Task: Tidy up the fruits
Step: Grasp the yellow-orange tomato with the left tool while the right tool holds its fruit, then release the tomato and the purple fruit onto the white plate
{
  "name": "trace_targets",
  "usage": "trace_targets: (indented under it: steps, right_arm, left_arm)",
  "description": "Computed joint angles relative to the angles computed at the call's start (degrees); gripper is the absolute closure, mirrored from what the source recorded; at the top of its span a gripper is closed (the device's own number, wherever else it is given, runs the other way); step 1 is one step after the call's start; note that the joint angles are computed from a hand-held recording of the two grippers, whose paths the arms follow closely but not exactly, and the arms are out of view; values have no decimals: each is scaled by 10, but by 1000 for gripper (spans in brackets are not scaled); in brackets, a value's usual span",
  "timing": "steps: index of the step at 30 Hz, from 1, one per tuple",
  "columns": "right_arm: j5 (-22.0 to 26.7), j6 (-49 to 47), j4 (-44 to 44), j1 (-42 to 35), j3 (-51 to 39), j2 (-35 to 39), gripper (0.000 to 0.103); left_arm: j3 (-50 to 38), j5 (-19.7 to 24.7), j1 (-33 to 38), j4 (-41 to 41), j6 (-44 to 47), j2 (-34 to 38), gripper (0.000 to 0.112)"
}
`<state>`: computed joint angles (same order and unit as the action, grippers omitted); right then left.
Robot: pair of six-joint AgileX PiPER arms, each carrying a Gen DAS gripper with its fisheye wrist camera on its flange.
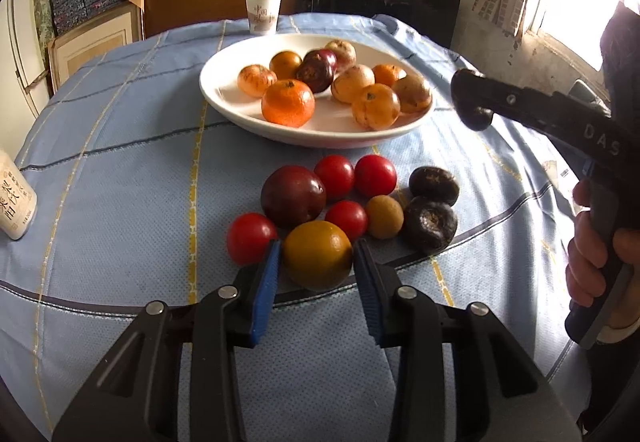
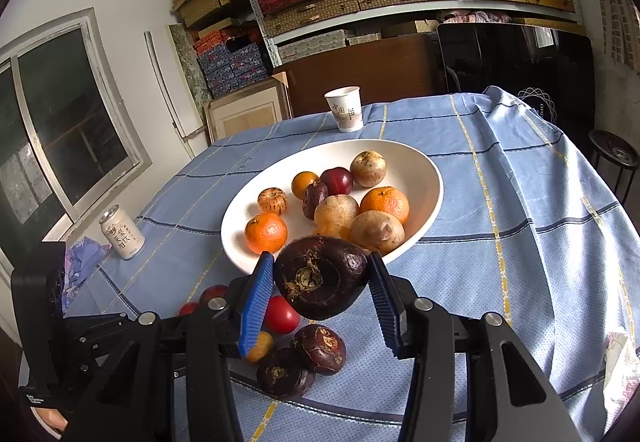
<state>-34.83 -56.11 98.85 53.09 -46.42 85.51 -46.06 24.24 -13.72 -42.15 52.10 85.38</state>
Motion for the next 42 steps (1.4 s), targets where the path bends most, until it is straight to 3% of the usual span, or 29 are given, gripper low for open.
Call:
trace_targets:
  steps: [4,9,13,17,21,24,25,26,27,30,34,39,42]
  right_arm:
    - [4,17,-14,-2,5,-1,55]
    - [13,25,-36,-2,5,6,55]
    - [16,24,-57,-22,-10,26,55]
    - [32,6,-62,-59,-53,63,55]
    - [70,-43,-52,-94,-116,113,55]
    - [129,-58,-43,-124,-144,137,54]
    - [137,-60,-44,-128,-148,140,49]
    - [139,-55,-51,-128,-147,138,45]
    - [130,-42,-64,-123,-142,134,42]
    - [119,0,-103,-113,-109,92,42]
    - [124,48,-122,-112,-52,29,42]
    - [172,135,-149,-121,13,-16,42]
    - [215,160,-148,-121,32,-17,42]
  left_arm:
    - [22,9,17,-79,83,-30,76]
    - [-5,103,73,-157,147,-19,76]
    - [-99,131,76,-121,88,23,76]
    - [-270,145,51,-43,-31,137,76]
    - [-395,153,27,28,-122,228,76]
    - [-436,155,17,59,-151,261,73]
    - [-437,145,14,71,-164,261,66]
    - [-427,129,13,72,-167,253,48]
    - [-407,110,16,54,-155,239,38]
    - [-355,99,31,7,-116,195,37]
    - [-217,42,59,-89,-32,104,20]
    - [-116,31,98,-149,27,56,20]
    - [-101,59,123,-150,19,58,19]
